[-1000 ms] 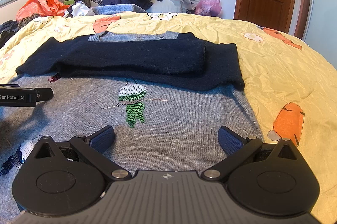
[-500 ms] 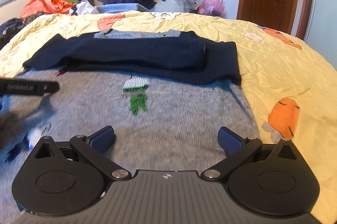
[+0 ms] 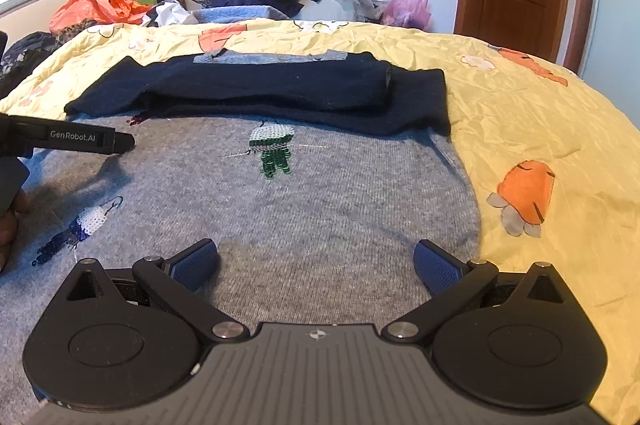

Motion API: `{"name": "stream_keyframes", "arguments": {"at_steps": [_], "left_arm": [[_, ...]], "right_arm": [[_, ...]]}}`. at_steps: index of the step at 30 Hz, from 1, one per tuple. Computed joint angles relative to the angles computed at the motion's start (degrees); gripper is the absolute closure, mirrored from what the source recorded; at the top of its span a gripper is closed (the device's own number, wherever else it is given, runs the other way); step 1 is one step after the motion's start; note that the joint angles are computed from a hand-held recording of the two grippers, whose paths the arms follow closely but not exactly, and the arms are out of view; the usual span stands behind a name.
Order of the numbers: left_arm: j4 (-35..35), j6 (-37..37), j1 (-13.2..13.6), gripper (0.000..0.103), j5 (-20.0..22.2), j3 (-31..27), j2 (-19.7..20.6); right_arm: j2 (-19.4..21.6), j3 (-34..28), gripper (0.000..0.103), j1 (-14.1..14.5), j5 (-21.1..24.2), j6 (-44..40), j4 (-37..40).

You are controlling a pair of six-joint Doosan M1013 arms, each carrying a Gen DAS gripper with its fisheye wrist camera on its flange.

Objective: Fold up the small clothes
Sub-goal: 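Move both grippers toward the ribbed hem of the grey sweater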

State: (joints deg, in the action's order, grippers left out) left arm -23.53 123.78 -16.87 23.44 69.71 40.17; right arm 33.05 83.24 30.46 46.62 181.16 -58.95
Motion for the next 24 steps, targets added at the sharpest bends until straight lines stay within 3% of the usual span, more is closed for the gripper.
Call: {"name": "stream_keyframes", "arguments": {"at_steps": [2,5,7,10,13,16,20,24], "left_arm": [[3.6,-3.6,0.0,0.000,-2.0,3.4,-2.3],[-7.5,8.8,1.0,0.000,-0.9,8.6,-5.7],[-5.8,10.1,1.1,0.000,0.9,10.8,-7.1],[-6.4,10.8,1.4,0.000,-2.1,15.0,-9.6],[-10.4,11.9,2.6,0.000,0.0,16.4,-10.4],[-20.6,22.8,3.3,0.000,-2.2,19.0,-11.2],[-21.0,23.0,3.3,0.000,-2.3,19.0,-11.2],[-21.3,23.2,3.2,0.000,-2.4,18.9,-11.1]], "right_arm": [[-0.1,0.2,0.000,0.0,-0.3,0.5,-0.3],[-0.2,0.4,0.000,0.0,-0.6,1.2,-0.7],[-0.2,0.4,0.000,0.0,-0.5,0.9,-0.5],[-0.2,0.3,0.000,0.0,-0.3,0.7,-0.4],[-0.2,0.4,0.000,0.1,-0.3,1.0,-0.7],[-0.2,0.0,0.000,0.7,1.6,0.6,0.5],[-1.9,2.1,0.000,2.4,0.0,-2.5,2.4],[-5.2,7.7,0.000,5.2,-2.1,-1.2,-1.5]]}}
